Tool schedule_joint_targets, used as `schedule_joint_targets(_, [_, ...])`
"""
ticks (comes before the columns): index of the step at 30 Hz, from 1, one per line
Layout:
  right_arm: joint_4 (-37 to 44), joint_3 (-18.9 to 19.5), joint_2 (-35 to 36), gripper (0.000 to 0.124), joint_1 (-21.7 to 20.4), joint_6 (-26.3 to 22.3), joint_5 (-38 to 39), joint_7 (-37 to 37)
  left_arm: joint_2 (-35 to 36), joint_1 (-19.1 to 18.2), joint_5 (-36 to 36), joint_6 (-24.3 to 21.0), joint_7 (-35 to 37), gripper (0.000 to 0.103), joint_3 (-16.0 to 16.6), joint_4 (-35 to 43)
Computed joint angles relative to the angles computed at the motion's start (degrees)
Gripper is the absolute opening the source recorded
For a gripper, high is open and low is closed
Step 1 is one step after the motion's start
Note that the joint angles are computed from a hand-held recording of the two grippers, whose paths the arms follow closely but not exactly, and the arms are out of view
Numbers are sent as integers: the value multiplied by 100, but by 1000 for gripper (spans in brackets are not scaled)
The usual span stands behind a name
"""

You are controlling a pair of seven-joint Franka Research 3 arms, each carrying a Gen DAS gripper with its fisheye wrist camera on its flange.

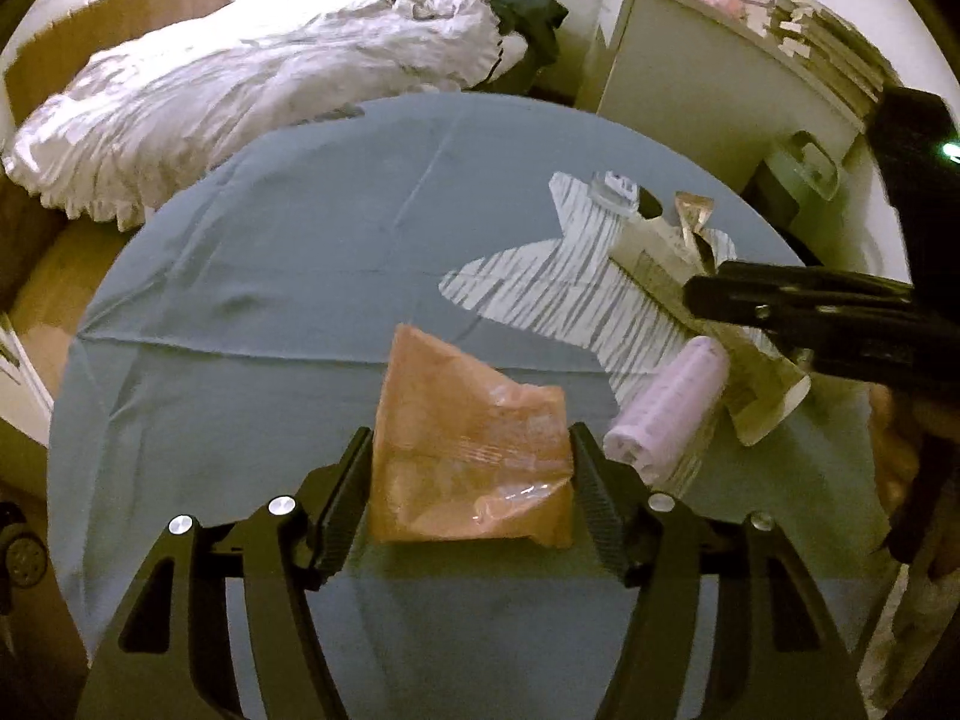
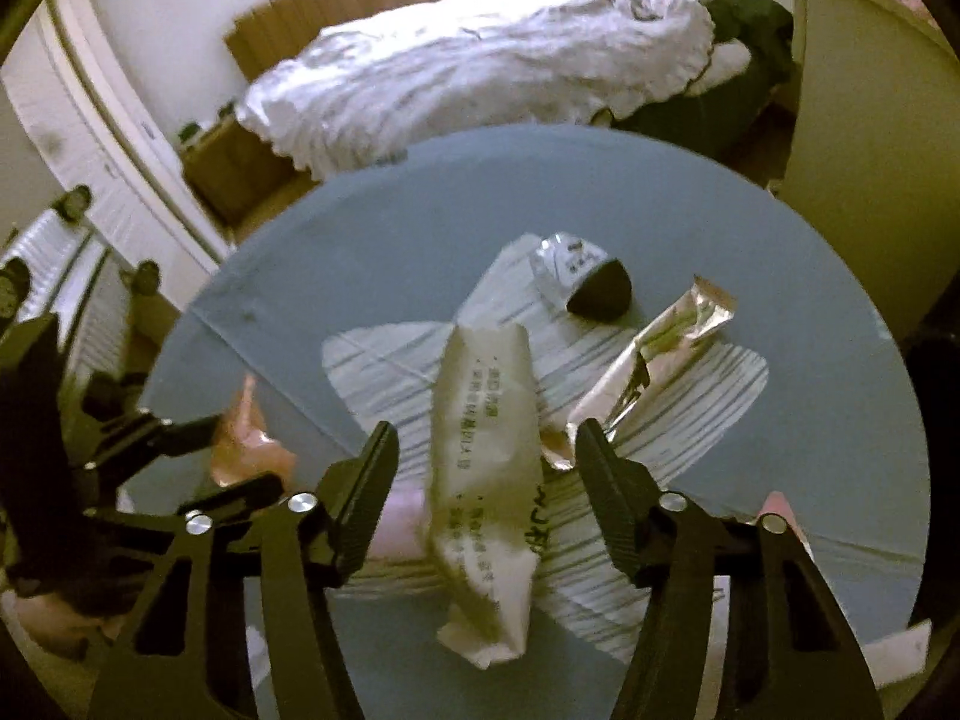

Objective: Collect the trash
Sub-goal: 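Grasp the orange snack bag with left tool while right tool grasps the printed paper packet, then carry the orange bag and paper packet over the bin and release both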

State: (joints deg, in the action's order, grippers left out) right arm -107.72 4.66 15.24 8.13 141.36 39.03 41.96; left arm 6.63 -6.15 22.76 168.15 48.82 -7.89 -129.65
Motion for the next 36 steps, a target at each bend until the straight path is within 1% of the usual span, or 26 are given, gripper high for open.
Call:
schedule_joint_targets(1, [-14,-16,39,56,20,33,-65,37,18,-51,216,0,-130,65,61,21])
schedule_joint_targets(4, [80,-24,176,45,40,30,-209,136,72,-146,791,16,-514,65,206,82])
schedule_joint_targets(5, [24,-18,152,41,17,43,-204,97,118,-191,1053,-21,-693,63,269,151])
schedule_joint_targets(6, [-27,-4,136,41,13,117,-189,48,147,-202,1201,-63,-782,62,292,200])
schedule_joint_targets(7, [-54,22,134,41,20,182,-155,16,176,-243,1427,-144,-944,58,336,266])
schedule_joint_targets(9, [-95,68,121,39,-20,202,-2,-84,215,-179,1457,-53,-1007,51,313,299])
schedule_joint_targets(10, [-120,106,85,39,-95,162,204,-220,219,-116,1332,39,-965,38,276,283])
schedule_joint_targets(11, [-107,127,74,39,-164,101,402,-355,220,23,922,133,-699,36,144,253])
schedule_joint_targets(12, [-116,157,44,39,-245,29,663,-532,213,68,725,191,-605,36,99,239])
schedule_joint_targets(14, [-166,190,-89,39,-480,-225,1399,-1032,178,41,647,287,-593,35,113,257])
schedule_joint_targets(15, [-206,174,-177,39,-591,-371,1808,-1311,142,68,486,390,-474,35,48,267])
schedule_joint_targets(16, [-217,126,-233,39,-653,-502,2094,-1497,111,60,384,465,-410,35,12,301])
schedule_joint_targets(19, [-295,-112,-465,39,-994,-1009,3345,-2140,77,-52,277,660,-324,35,-48,520])
schedule_joint_targets(21, [-394,-311,-607,39,-1130,-1054,3983,-2434,178,-89,28,848,-32,35,-233,846])
schedule_joint_targets(22, [-442,-391,-664,39,-1157,-962,4232,-2558,274,-108,-96,905,135,35,-326,1032])
schedule_joint_targets(23, [-501,-493,-736,39,-1209,-639,4631,-2773,383,-138,-192,945,284,35,-400,1222])
schedule_joint_targets(24, [-516,-559,-759,39,-1218,-412,4835,-2899,557,-149,-317,970,498,35,-535,1499])
schedule_joint_targets(25, [-507,-623,-752,39,-1240,-148,5074,-3038,786,-247,-344,967,640,35,-588,1852])
schedule_joint_targets(27, [-353,-752,-582,39,-1310,459,5373,-3066,1148,-633,-149,968,687,35,-375,2400])
schedule_joint_targets(28, [-279,-779,-495,39,-1346,648,5437,-3054,1379,-854,-2,950,721,35,-243,2743])
schedule_joint_targets(29, [-162,-811,-365,39,-1396,913,5567,-3101,1679,-961,44,889,849,36,-260,3163])
schedule_joint_targets(30, [-53,-827,-243,39,-1449,1094,5613,-3110,1917,-896,-49,813,1057,36,-449,3470])
schedule_joint_targets(31, [102,-844,-78,39,-1498,1330,5627,-3089,2259,-799,-193,648,1363,36,-731,3918])
schedule_joint_targets(32, [238,-823,65,39,-1541,1491,5667,-3119,2553,-854,-272,471,1552,36,-813,4339])
schedule_joint_targets(33, [357,-799,187,39,-1581,1637,5669,-3124,2744,-974,-312,358,1649,36,-777,4624])
schedule_joint_targets(36, [806,-717,631,39,-1706,2030,5478,-2982,3675,-1230,-580,-255,2165,36,-919,6016])
